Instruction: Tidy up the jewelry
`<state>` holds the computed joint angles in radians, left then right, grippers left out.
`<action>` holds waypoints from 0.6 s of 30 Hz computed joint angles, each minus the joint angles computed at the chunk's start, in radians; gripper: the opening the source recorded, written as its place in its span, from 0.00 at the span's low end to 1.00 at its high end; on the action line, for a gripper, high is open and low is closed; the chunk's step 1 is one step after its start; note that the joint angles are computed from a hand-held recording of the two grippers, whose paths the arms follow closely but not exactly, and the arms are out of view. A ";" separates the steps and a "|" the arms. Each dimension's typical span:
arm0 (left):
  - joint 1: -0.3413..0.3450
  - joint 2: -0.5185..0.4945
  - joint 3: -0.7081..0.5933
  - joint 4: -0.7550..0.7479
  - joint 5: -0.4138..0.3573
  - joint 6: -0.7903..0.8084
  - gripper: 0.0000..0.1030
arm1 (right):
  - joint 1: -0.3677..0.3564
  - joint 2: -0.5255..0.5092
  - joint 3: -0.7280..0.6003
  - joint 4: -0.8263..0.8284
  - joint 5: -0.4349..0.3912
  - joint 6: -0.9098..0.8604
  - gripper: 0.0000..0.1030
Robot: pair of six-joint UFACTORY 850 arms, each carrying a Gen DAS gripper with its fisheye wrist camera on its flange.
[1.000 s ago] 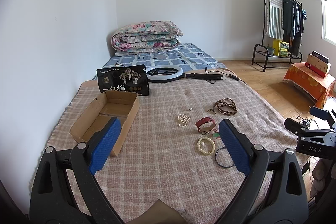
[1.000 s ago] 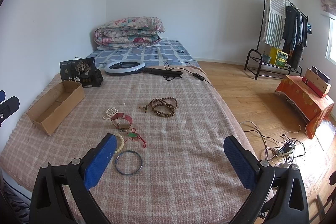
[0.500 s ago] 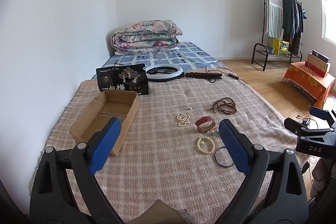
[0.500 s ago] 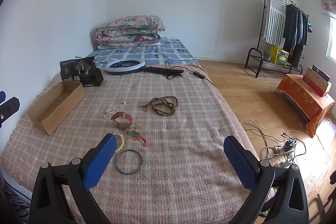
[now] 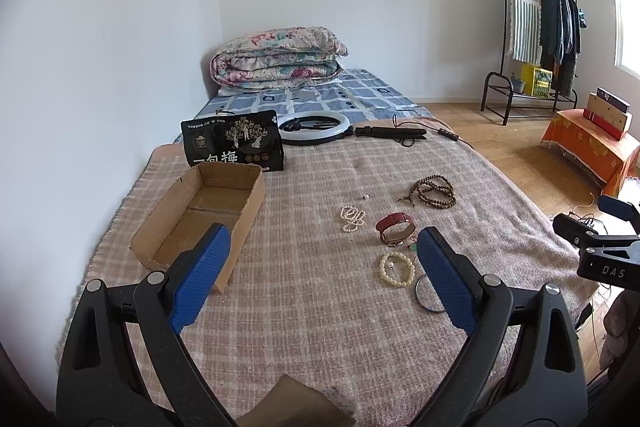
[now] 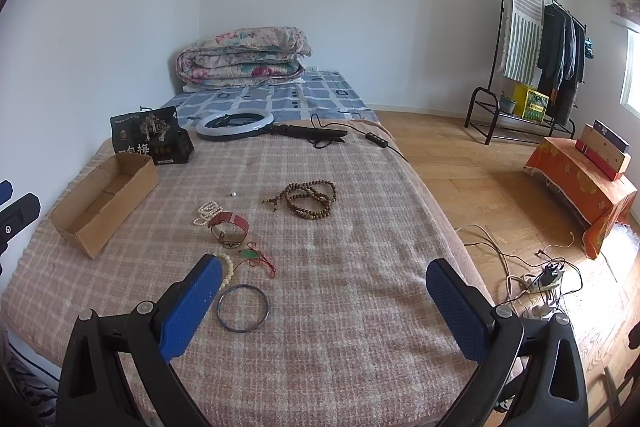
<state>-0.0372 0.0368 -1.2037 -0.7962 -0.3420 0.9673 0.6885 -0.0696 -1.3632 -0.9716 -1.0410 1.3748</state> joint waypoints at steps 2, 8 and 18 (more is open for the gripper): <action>-0.004 -0.012 -0.010 0.031 0.001 -0.024 0.94 | -0.010 0.002 -0.003 0.014 -0.002 -0.004 1.00; -0.005 -0.078 -0.072 0.140 -0.046 -0.107 0.94 | -0.045 -0.004 -0.015 0.041 0.041 -0.087 1.00; -0.009 -0.192 -0.147 0.224 -0.164 -0.178 0.89 | -0.156 -0.070 -0.048 0.178 0.255 -0.347 1.00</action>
